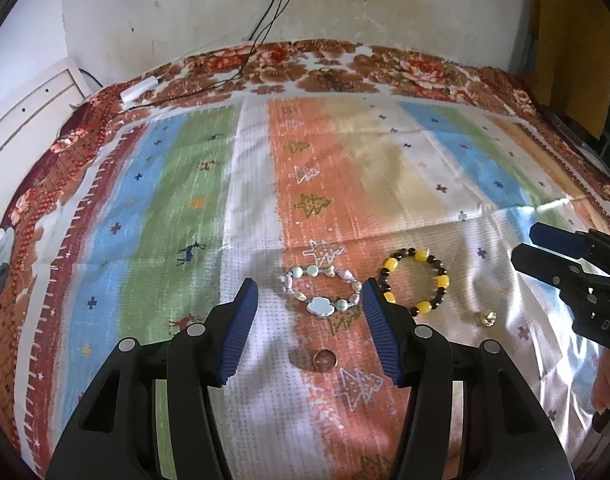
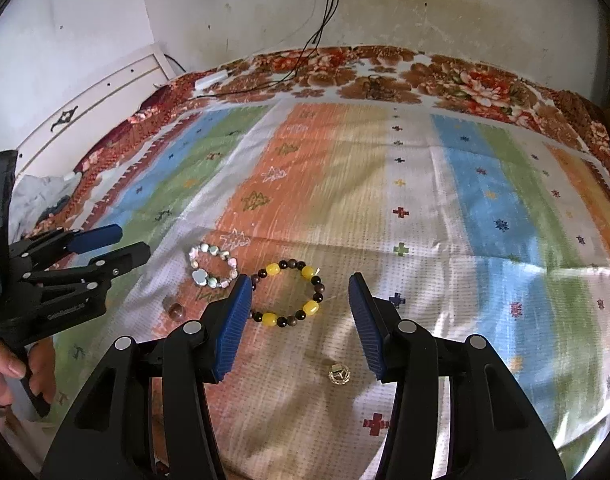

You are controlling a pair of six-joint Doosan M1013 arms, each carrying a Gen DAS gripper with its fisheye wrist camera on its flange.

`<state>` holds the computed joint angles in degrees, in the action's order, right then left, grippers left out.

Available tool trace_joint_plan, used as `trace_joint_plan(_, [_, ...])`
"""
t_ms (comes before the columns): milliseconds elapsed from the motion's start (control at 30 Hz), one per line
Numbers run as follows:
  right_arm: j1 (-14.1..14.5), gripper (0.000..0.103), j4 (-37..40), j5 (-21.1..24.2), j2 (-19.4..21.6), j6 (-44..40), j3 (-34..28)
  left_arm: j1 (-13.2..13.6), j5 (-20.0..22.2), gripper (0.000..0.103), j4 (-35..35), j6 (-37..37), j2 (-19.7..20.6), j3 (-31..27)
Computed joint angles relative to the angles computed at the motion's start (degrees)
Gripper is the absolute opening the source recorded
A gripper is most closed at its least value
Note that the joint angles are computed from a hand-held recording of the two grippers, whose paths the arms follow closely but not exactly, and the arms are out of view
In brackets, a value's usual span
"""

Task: Organize jewelry
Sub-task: 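Move both tools forward toward the white stone and black-and-yellow bracelets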

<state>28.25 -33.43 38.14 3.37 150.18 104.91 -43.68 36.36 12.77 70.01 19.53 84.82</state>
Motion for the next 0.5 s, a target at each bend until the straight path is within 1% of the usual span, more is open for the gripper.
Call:
trace_joint_plan(133, [-0.61, 0.05, 2.14, -0.02, 0.64, -2.02, -0.36, 0.25, 1.37, 0.054, 0.32, 0.13, 1.27, -1.07])
trace_joint_plan(300, [-2.06, 0.05, 7.53, -0.6, 1.41, -5.61, -0.62, 0.63, 3.24, 0.054, -0.01, 0.49, 2.69, -2.27])
trace_joint_plan(500, [-3.12, 0.05, 12.82, -0.67, 2.42, -9.25, -0.99, 1.4, 5.1, 0.054, -2.81, 1.94, 4.29, -3.76])
